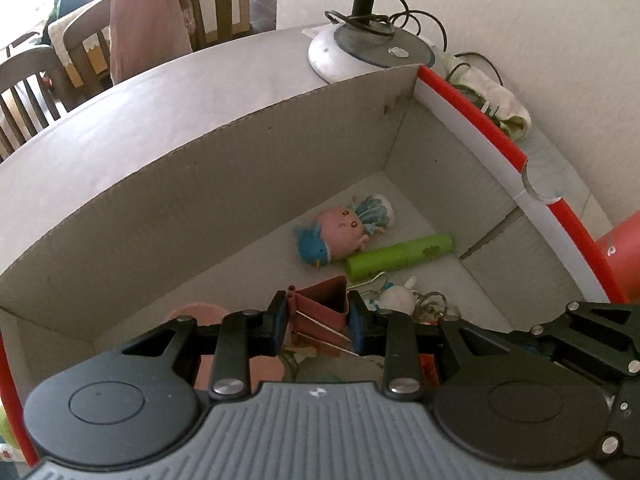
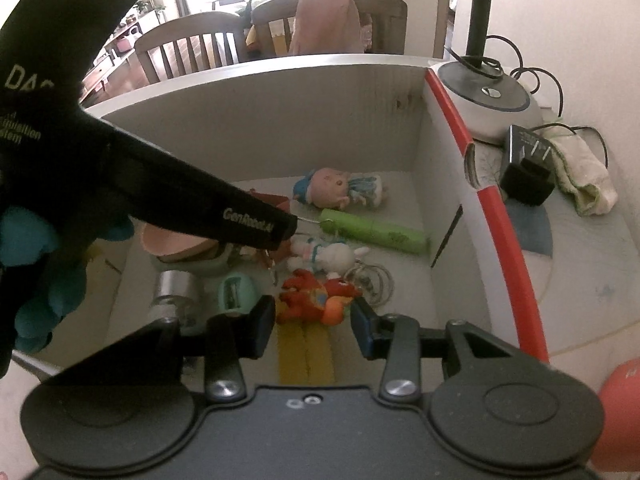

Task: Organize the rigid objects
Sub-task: 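Open left gripper to drop the clip while right gripper releases the keychain, then withdraw both grippers from the red box back toward the mat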

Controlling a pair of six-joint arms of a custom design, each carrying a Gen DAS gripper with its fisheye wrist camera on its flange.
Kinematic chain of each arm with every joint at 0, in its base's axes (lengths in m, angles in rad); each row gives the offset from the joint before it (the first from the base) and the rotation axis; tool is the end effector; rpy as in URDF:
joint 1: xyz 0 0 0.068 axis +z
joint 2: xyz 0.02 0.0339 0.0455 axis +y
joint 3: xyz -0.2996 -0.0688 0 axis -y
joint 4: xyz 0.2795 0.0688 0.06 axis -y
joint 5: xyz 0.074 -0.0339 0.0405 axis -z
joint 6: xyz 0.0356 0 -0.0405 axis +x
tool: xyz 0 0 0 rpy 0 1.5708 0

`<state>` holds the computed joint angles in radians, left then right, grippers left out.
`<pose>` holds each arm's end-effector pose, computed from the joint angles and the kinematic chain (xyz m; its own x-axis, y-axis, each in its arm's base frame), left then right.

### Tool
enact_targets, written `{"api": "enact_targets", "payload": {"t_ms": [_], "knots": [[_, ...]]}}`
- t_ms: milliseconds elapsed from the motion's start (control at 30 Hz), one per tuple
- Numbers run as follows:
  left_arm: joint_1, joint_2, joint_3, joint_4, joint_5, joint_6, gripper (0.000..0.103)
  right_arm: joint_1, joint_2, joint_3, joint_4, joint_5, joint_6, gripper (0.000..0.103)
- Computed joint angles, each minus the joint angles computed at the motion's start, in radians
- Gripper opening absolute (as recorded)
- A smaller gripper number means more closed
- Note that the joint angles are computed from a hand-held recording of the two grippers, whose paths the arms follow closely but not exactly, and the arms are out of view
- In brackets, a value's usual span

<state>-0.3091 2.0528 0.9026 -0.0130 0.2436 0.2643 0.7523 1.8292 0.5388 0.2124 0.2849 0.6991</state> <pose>0.3506 -0.1210 0.0487 -0.7433 0.5035 -0.4405 0.6014 0.7913 -0.1102 0.2133 0.1859 0.0559 -0.8519 0.0486 -0.5215 -0.0137 0.9933 0.1149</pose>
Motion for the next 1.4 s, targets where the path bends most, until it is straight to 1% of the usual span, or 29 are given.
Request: {"api": "enact_targets", "payload": {"t_ms": [200,500,567,633,933,1167,1200,1233,1267,1300,1400], "knots": [[0.011,-0.028,-0.025,0.005,0.011,0.003,0.03,0.009,-0.039,-0.025,0.001,-0.007,0.001,0.045],[0.042,-0.128,-0.095,0.001,0.052,0.006,0.03,0.044,-0.143,-0.072,-0.021,0.012,0.032,0.055],[0.048,-0.157,-0.119,0.008,0.056,0.009,0.03,0.056,-0.17,-0.079,-0.034,0.021,0.045,0.059],[0.058,-0.185,-0.139,0.007,0.066,0.012,0.03,0.068,-0.197,-0.088,-0.041,0.03,0.052,0.06],[0.118,-0.351,-0.253,0.008,0.104,0.038,0.031,0.137,-0.296,-0.107,-0.086,0.085,0.08,0.063],[0.217,-0.508,-0.344,-0.031,0.151,0.089,0.031,0.198,-0.366,-0.116,-0.108,0.12,0.099,0.066],[0.235,-0.528,-0.354,-0.04,0.16,0.096,0.034,0.21,-0.373,-0.115,-0.111,0.125,0.102,0.066],[0.255,-0.552,-0.367,-0.049,0.171,0.105,0.045,0.221,-0.378,-0.112,-0.116,0.133,0.107,0.066],[0.276,-0.574,-0.379,-0.055,0.184,0.114,0.051,0.232,-0.379,-0.11,-0.116,0.136,0.113,0.068],[0.3,-0.598,-0.395,-0.057,0.201,0.123,0.06,0.242,-0.38,-0.107,-0.115,0.138,0.119,0.069],[0.368,-0.656,-0.418,-0.097,0.247,0.16,0.061,0.287,-0.376,-0.09,-0.121,0.161,0.141,0.072]]}}
